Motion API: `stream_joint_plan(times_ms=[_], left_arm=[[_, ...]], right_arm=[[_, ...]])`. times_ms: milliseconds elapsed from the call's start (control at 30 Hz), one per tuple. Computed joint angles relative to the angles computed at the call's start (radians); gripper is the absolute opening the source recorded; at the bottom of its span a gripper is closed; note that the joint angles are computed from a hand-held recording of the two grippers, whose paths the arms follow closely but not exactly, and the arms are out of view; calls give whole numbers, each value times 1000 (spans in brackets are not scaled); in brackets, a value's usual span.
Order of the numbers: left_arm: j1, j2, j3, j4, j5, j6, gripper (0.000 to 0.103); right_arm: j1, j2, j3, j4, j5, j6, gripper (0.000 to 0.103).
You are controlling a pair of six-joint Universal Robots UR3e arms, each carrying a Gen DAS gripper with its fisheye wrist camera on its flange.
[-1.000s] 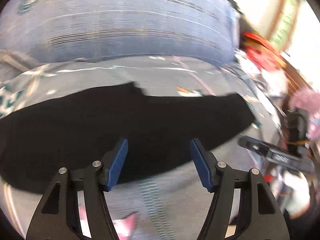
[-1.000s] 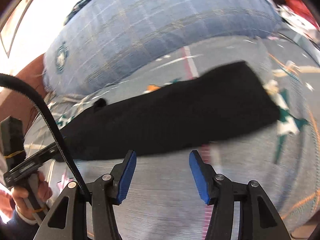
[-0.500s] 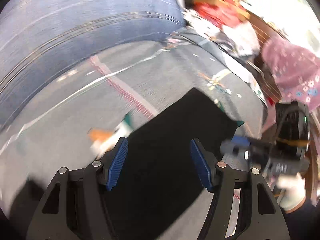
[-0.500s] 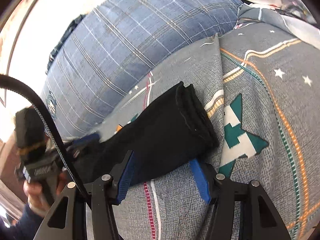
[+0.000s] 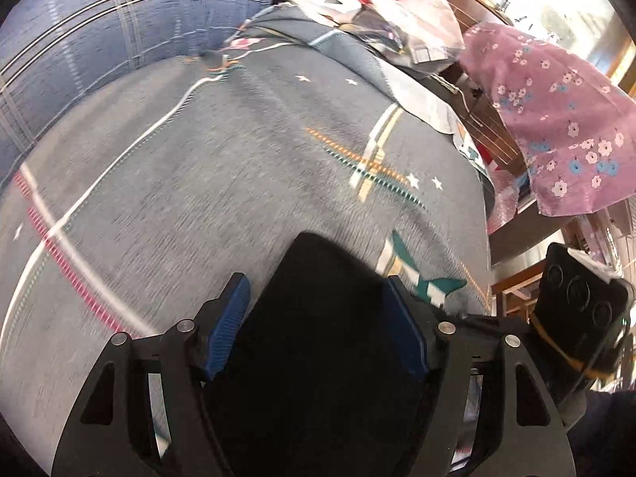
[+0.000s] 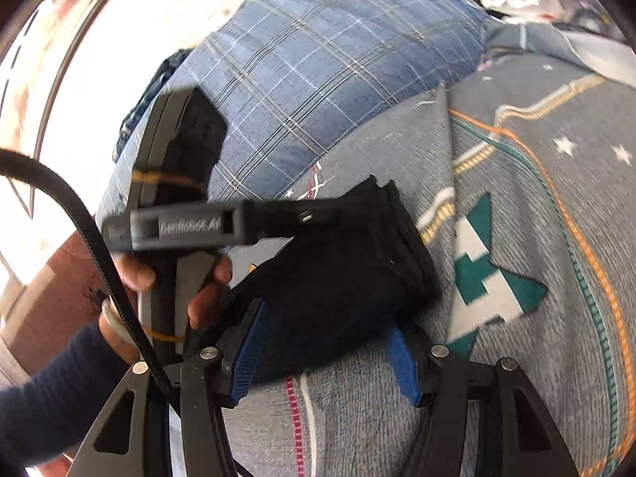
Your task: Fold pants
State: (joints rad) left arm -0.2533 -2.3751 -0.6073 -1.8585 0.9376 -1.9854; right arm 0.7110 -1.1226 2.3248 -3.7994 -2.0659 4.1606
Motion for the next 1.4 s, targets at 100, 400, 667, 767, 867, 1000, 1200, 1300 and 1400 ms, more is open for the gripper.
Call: stream_joint_plan(times_ms=[100,400,667,767,867,1000,1200,1300,1400], left_arm=[[-13,-45,78,-52,-16,-6,62],[34,93,-147,78,-76,-42,13],[269,223,-19,-355,-234,198,13],[410,222,87,-565,-261,303,13],[561,239,77,-621,-264,336,13],[756,261,-70,-534,-229,269,13],[931,342,-436,-52,-122,7,13],[981,371,-481,-33,-135,22,13],[1005,422,-514,-79,-173,77,35]], right_arm=[[-18,4,15,-17,13,-7,34],[-12,8,14,-86,-2,-20,10],[72,-65,-285,157,-3,-279,10],[72,-10,-483,286,77,-370,10],[69,97,-712,421,170,-441,10],[66,340,-1131,667,300,-487,10],[26,681,-1662,1082,503,-465,15],[21,599,-1517,962,509,-407,34],[33,427,-1227,769,437,-420,51]])
